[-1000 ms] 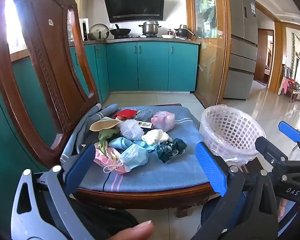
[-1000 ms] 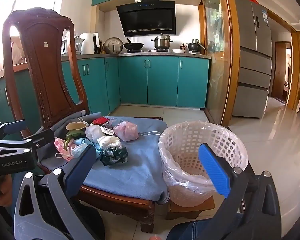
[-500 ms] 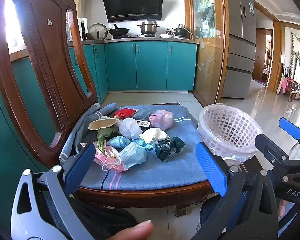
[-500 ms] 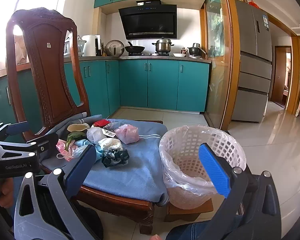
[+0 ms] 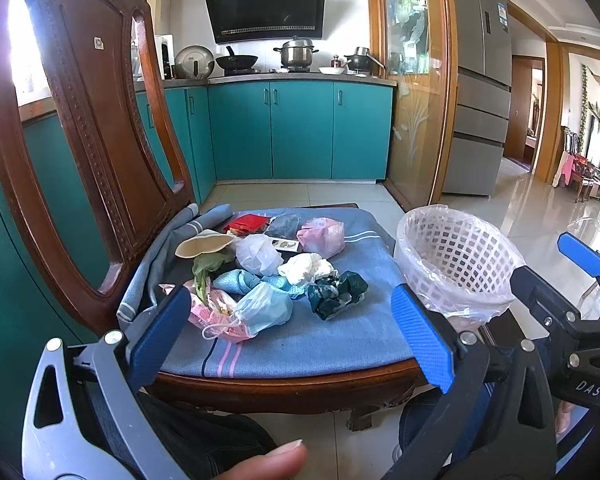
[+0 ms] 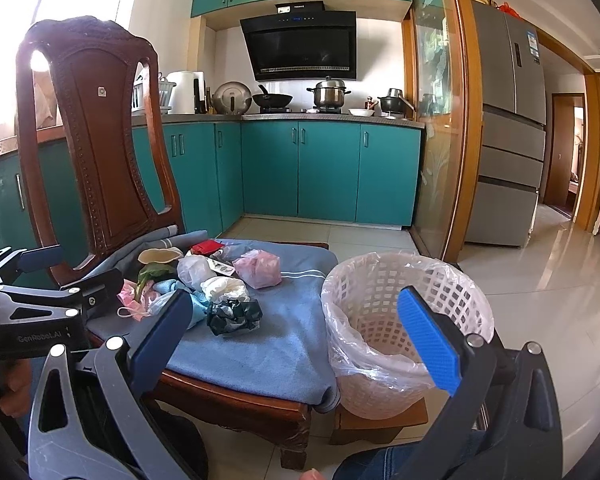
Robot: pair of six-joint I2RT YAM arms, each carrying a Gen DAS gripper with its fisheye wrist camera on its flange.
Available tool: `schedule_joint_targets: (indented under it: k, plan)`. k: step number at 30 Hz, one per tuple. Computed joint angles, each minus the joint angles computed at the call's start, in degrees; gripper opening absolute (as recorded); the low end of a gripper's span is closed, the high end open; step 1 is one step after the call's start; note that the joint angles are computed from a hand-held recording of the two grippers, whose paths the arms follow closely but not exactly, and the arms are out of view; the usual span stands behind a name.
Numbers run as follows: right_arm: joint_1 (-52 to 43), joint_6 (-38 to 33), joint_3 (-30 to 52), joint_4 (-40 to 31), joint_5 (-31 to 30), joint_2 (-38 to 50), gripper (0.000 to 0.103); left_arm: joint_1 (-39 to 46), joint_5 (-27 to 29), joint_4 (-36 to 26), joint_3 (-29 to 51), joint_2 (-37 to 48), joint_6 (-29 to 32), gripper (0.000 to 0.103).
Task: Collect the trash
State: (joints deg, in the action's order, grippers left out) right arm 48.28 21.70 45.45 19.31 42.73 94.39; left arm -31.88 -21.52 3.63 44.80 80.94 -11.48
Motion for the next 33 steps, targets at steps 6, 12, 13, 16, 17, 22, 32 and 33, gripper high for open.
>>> schedule_joint_targets:
  k: [6,12,13,16,17,22,32,33]
  plan:
    - [0.04,-0.04,0.08,0.12,0.06,0.15,0.1,0.0,0.13,-0.1,-0.07,-0.08,0.0,0.1]
    - [0.0,0.14,0.46,-0.34,0.02,0.37,0.1,0.03,0.25,-0.36,0.0,-0.06,-0.04,0.1]
    - [0.04,0.22,0.5,-0.36,0.05,0.42,0.1,0.03,0.25,-0.36,0.0,-0.06,-0.04,0.1]
    - [0.05,0.11,0.39,-0.27,0.07,0.37,0.1,-0.13,0.19,-0.5,-0.02,-0.05,-0.07,0.1]
    - [0.05,0.1,0.35,-0.23,0.08,0.35,0.1,-0.11,0.19,-0.53,0.09,0.05,-0.03,0.1]
    - [0.1,0.23,0.37,-0.31,0.13,0.37,0.1,-0.21,0.11,-0.51,0.01,0.04,-0.06,0.1]
    - [0.09,0.15,0.2,-0.21,0.06,0.22,0.1,-0.2,0.12,-0.66,0.16,0.11,-0.11,0.1]
    - [0.11,0.15,0.21,-0.24,0.07,0.24,0.1,-0.25,0.09,-0.78,0.2,0.17,-0.21,0.1]
